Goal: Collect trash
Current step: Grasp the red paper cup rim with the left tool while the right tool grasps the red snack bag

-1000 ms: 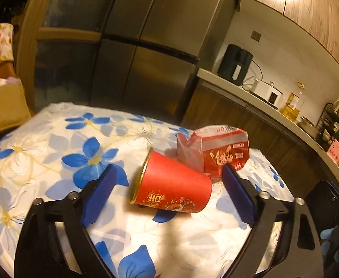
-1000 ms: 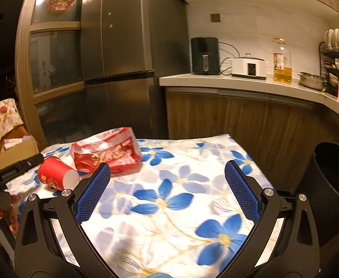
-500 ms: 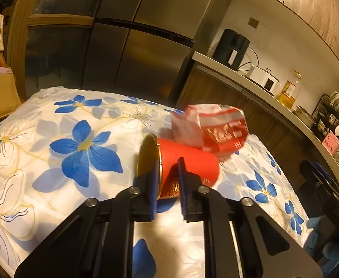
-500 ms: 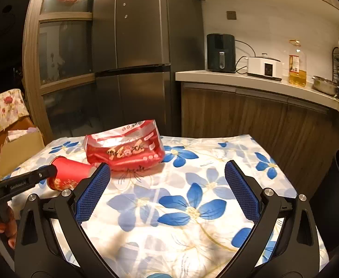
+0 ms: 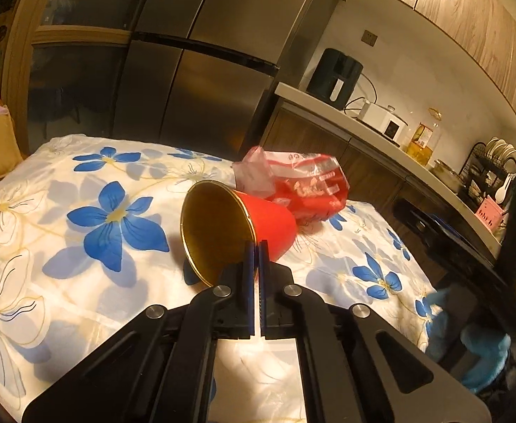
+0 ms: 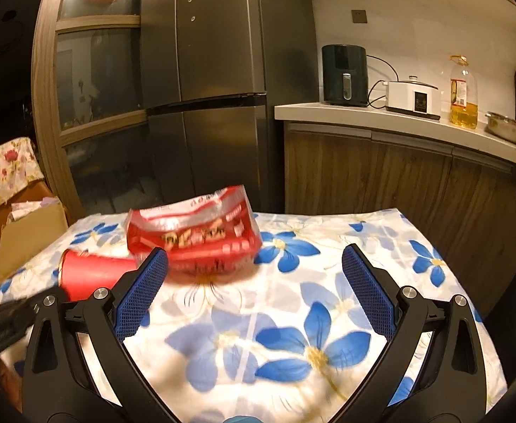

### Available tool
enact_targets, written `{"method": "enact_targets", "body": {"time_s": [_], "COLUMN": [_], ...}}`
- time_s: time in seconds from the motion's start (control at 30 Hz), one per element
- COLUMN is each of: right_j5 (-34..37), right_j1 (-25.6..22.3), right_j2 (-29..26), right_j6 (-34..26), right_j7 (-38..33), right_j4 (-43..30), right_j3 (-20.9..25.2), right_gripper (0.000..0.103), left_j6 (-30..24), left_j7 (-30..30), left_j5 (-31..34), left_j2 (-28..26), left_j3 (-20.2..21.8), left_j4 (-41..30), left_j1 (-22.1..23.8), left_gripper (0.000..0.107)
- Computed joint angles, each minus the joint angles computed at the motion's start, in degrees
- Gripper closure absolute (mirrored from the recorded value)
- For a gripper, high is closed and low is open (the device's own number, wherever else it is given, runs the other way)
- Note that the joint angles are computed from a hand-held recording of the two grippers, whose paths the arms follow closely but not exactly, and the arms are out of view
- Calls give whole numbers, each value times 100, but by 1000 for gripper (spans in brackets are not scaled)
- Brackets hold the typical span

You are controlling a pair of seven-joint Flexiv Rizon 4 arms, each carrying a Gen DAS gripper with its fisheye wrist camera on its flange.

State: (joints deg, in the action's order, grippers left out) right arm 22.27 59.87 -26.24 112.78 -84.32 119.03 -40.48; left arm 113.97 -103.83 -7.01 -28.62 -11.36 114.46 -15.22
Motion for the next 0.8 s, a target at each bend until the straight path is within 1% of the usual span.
{"method": "enact_targets", "body": {"time_s": [0.13, 0.2, 0.23, 0.27, 0.33, 0.37, 0.4, 0.43, 0.5, 0.53, 0.6, 0.63, 0.7, 0.73, 0.8], "right_j5": [-100, -153, -219, -290, -536, -641, -797, -924, -1170, -1294, -1570, -1658, -1853, -1920, -2046], "right_j1": [-294, -339, -438, -548, -992, -1154, -1430, -1583, -1882, -2053, -2391, -2465, -2681, -2752, -2881], "right_j2": [-156, -302, -384, -440, -501, -536, -569, -602, -643, -678, -705, -713, -722, -728, -734], "right_j6": [-61, -131, -150, -200, -361, -391, -471, -544, -550, -537, -553, -563, -548, -547, -542], "right_j7": [134, 194, 246, 310, 510, 613, 729, 829, 984, 1047, 1109, 1140, 1177, 1194, 1218], "right_j4": [-282, -444, -550, -652, -906, -983, -1105, -1174, -1241, -1289, -1369, -1389, -1425, -1437, -1452], "right_j3": [184, 133, 185, 261, 647, 797, 1064, 1199, 1496, 1672, 2035, 2115, 2357, 2427, 2567], "right_gripper": [5, 6, 7, 9, 14, 19, 25, 28, 40, 42, 56, 59, 72, 75, 91], "left_j6": [217, 277, 305, 329, 439, 480, 504, 522, 553, 555, 563, 560, 554, 563, 566], "left_j7": [1, 10, 0, -9, -26, -67, -73, -95, -124, -146, -176, -201, -230, -253, -269], "left_j5": [-87, -93, -78, -67, -95, -38, -51, -16, 25, 65, 95, 125, 136, 167, 176], "left_j2": [71, 93, 99, 108, 123, 135, 142, 144, 148, 150, 149, 149, 145, 148, 154], "left_j3": [162, 183, 167, 156, 192, 136, 152, 122, 102, 70, 56, 32, 32, 13, 22], "left_j4": [117, 166, 184, 197, 247, 275, 289, 300, 318, 322, 324, 328, 335, 350, 354], "left_j1": [-183, -212, -186, -169, -204, -139, -157, -125, -101, -64, -44, -11, -3, 24, 18], "left_gripper": [106, 106, 106, 106, 106, 106, 106, 106, 106, 106, 106, 106, 106, 106, 106]}}
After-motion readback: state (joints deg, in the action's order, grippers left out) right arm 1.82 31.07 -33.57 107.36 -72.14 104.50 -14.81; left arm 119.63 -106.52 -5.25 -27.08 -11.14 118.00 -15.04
